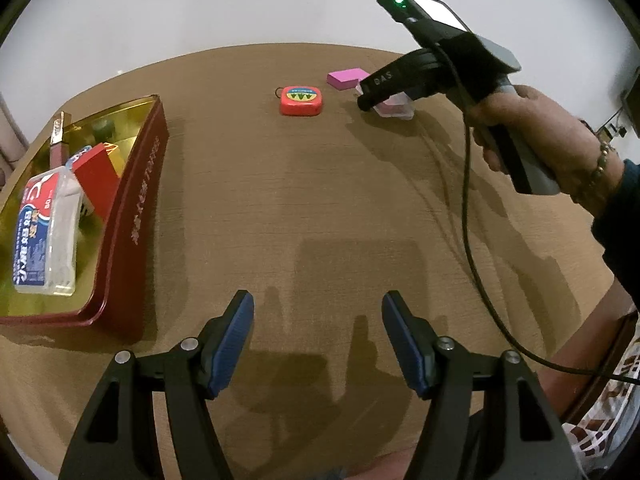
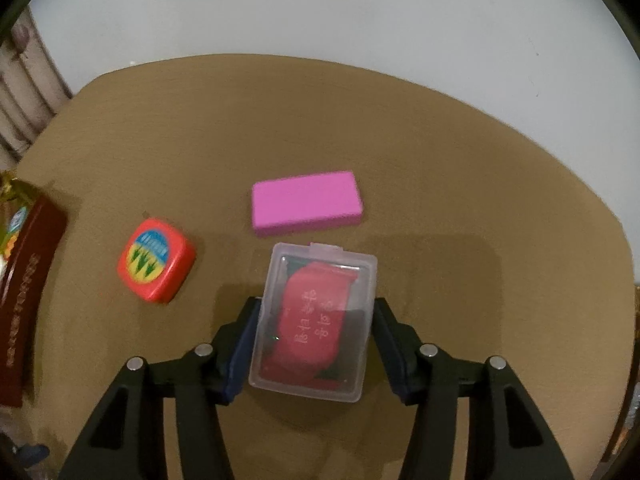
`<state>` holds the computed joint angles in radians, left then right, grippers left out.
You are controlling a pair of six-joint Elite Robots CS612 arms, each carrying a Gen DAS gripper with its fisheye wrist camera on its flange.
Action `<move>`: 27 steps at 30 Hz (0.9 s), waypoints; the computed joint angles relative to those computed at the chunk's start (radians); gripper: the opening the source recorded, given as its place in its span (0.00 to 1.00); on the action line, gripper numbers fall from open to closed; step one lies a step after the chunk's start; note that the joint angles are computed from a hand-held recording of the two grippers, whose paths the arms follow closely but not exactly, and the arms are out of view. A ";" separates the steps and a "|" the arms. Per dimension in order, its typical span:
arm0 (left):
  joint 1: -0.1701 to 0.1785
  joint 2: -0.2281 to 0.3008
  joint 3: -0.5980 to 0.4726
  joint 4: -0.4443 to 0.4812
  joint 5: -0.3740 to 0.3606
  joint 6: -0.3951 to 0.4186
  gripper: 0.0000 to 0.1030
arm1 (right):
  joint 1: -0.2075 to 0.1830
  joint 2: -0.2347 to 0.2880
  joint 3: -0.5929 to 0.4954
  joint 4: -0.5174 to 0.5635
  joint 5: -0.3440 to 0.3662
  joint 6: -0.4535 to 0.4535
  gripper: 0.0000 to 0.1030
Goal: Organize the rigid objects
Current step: 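Carry the clear box into the gold tin and open the right gripper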
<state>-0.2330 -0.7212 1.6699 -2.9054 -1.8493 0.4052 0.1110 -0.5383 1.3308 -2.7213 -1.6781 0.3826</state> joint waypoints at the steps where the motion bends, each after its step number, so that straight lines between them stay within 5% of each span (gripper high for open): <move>1: 0.000 -0.002 0.005 -0.006 0.004 0.000 0.61 | 0.000 -0.012 0.025 -0.023 0.013 0.006 0.54; 7: 0.018 -0.028 0.039 -0.013 -0.014 0.002 0.62 | 0.011 -0.077 0.112 -0.150 0.083 0.005 0.54; 12: 0.036 -0.059 0.081 -0.041 -0.011 0.004 0.66 | 0.042 -0.099 0.063 -0.183 0.215 -0.035 0.54; 19: 0.070 -0.079 0.126 -0.121 0.023 -0.009 0.71 | 0.082 0.016 -0.209 -0.057 0.397 -0.019 0.54; 27: 0.105 -0.069 0.109 -0.121 0.009 -0.051 0.71 | 0.133 0.172 -0.508 0.193 0.380 -0.075 0.54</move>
<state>-0.1280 -0.7903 1.7784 -3.0262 -1.8405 0.3541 0.2442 -0.3660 0.8226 -2.5286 -1.2981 0.3072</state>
